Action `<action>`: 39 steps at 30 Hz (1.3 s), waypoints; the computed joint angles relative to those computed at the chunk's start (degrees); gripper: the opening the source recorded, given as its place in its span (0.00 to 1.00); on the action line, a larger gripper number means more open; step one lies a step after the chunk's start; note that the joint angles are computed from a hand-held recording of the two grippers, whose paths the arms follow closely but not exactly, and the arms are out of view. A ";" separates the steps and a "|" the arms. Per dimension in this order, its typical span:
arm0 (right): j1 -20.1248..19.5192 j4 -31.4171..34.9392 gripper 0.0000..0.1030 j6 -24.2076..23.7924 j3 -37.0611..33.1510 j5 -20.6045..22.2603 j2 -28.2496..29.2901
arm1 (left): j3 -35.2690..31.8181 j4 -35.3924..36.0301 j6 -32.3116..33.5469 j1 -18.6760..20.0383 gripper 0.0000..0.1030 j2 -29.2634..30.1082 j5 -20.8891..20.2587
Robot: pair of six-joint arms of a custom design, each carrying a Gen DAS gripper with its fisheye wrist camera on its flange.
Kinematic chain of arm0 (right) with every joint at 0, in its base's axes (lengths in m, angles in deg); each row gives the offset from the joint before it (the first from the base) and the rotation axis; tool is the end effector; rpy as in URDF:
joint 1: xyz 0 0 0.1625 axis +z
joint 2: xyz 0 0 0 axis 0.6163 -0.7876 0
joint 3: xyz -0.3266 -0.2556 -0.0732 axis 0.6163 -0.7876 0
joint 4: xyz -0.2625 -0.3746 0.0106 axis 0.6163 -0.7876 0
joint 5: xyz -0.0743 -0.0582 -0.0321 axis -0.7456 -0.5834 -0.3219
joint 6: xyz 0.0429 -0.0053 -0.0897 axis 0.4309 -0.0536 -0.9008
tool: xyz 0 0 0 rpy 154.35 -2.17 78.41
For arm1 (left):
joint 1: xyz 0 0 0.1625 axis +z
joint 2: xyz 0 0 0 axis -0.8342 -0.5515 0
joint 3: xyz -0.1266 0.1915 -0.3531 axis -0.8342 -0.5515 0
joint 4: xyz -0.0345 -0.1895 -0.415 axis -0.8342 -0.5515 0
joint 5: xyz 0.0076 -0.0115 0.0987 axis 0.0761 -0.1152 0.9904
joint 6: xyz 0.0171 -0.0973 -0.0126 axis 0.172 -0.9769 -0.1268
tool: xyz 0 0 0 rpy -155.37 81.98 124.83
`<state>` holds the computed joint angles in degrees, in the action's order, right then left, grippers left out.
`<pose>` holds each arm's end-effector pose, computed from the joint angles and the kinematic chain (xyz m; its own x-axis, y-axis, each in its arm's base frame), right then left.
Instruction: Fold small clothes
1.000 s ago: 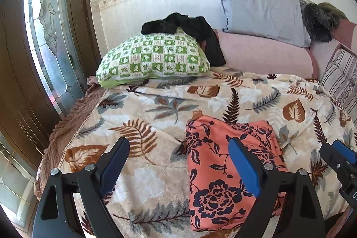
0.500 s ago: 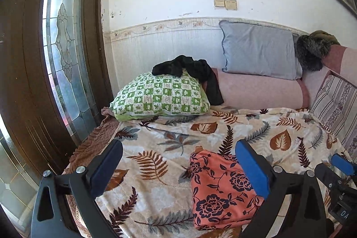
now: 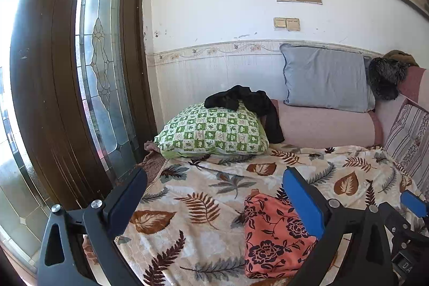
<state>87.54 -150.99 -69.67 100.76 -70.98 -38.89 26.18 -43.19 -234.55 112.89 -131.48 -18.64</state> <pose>0.4360 -0.5171 0.0587 -0.7810 0.1375 0.6092 -0.5359 0.3533 -0.7668 -0.1536 -0.5915 0.4227 -0.6551 0.1124 -0.7471 0.7341 0.3283 -0.5944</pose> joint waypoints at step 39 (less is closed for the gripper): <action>-0.67 3.37 0.70 5.10 0.46 1.68 0.46 | 1.38 -1.26 3.75 -0.74 0.98 -1.83 -0.40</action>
<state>86.88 -147.63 -64.57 101.22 -69.30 -38.43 27.55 -44.44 -230.80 112.14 -133.32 -19.03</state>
